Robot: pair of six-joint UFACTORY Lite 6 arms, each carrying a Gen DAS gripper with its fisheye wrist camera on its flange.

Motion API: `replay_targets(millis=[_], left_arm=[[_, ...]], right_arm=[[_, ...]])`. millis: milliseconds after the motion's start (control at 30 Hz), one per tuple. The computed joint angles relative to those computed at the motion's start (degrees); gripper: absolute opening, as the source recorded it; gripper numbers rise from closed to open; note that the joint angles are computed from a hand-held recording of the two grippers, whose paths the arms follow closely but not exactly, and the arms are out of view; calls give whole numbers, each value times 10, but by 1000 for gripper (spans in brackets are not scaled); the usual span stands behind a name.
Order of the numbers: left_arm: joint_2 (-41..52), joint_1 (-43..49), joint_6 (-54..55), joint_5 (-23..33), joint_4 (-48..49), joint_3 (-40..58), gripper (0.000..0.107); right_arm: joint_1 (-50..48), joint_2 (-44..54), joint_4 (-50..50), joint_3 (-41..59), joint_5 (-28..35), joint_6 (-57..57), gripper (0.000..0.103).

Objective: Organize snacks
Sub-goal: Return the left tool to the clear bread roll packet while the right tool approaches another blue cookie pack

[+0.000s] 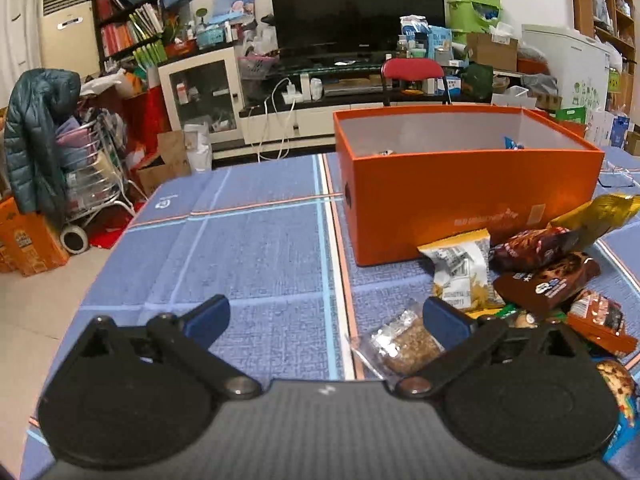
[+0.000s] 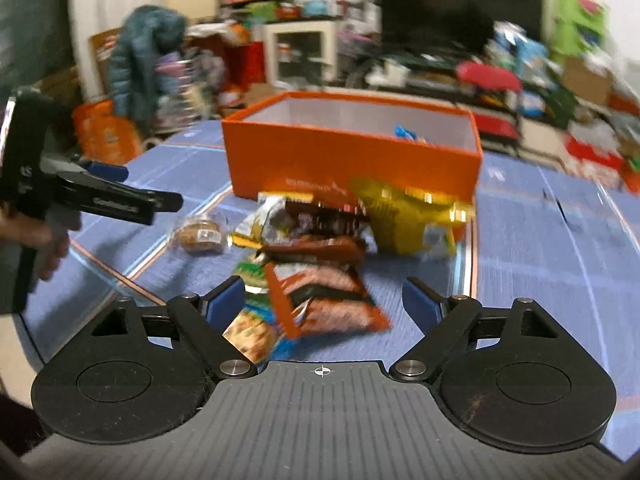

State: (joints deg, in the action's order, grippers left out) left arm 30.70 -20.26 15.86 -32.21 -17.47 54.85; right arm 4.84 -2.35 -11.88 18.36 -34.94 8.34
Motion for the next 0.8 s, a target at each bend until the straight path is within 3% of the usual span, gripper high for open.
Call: replay_targets(millis=[133,300,400,533,633,800], left_arm=[[14,18,-57,14,91,18,102],[38,54,-155,-20,326,26,102],[60,61,-170,-15,421,51,102],[86,71,-334,6,603,103,102],[105,59,-374,43,635,121,102],[61,51,-333,27,603,40,102]], right_arm=[[107,31,125,-26,-26,-34,78],[217,70,292,-25,-67,-129,82],[227,77,297,-27,-73,-139,83],[222,68,273,-36,-68,-127,83],[219,56,267,-44,-64,-111,83],[238,42,293,-55,-64,-118,83]])
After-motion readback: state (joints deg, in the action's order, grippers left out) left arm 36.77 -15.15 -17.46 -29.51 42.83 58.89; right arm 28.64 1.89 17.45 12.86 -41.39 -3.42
